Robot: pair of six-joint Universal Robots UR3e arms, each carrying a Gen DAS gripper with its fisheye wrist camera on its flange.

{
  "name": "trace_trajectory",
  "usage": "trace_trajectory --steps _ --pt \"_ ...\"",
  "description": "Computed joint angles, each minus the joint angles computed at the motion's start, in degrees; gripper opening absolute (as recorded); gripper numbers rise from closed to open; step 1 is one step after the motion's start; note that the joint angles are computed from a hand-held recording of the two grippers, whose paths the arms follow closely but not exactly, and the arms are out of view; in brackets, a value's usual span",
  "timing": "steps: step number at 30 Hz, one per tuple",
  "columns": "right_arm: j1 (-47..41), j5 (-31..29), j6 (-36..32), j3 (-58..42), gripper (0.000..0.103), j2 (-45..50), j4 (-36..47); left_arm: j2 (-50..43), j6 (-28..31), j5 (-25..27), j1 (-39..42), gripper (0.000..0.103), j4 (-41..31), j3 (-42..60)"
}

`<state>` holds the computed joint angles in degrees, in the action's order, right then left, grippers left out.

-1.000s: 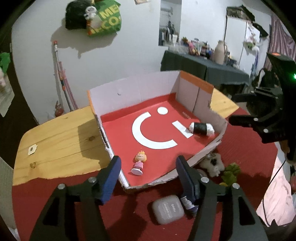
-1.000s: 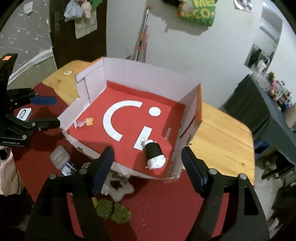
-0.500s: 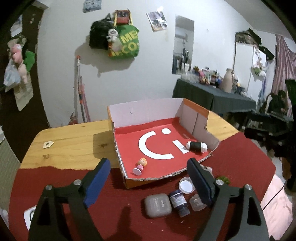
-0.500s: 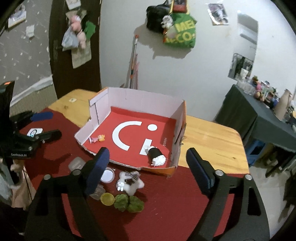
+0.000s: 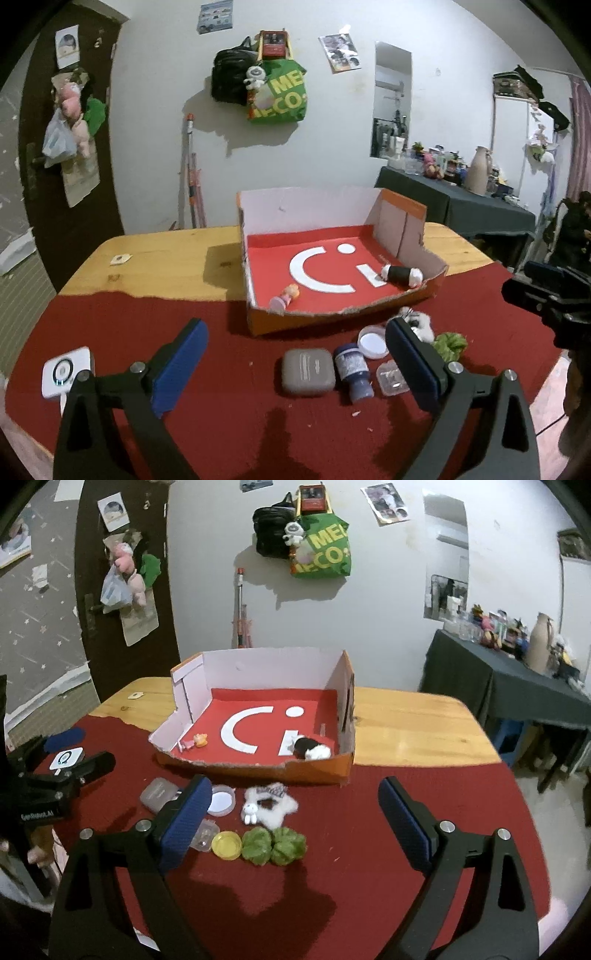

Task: Organize objects
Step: 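Withdraw both tools from the box back over the table, then move the left tool toward the grey eyeshadow case while the right tool approaches a green pom-pom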

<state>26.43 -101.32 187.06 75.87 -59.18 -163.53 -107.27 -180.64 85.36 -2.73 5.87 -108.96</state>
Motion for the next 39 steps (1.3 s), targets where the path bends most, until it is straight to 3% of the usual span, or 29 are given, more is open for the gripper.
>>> trace_trajectory --steps 7,16,39 --pt "2.7 -5.2 1.9 1.5 0.093 3.7 -4.9 -1.9 -1.8 1.3 -1.4 0.099 1.4 -2.7" --pt "2.0 -3.8 6.5 3.8 0.093 6.3 -5.0 -4.5 -2.9 1.2 -1.7 0.099 0.4 -2.9" --pt "-0.5 -3.1 7.9 2.6 0.093 7.7 -1.5 -8.4 -3.8 -0.5 0.3 0.099 -8.2 3.3"
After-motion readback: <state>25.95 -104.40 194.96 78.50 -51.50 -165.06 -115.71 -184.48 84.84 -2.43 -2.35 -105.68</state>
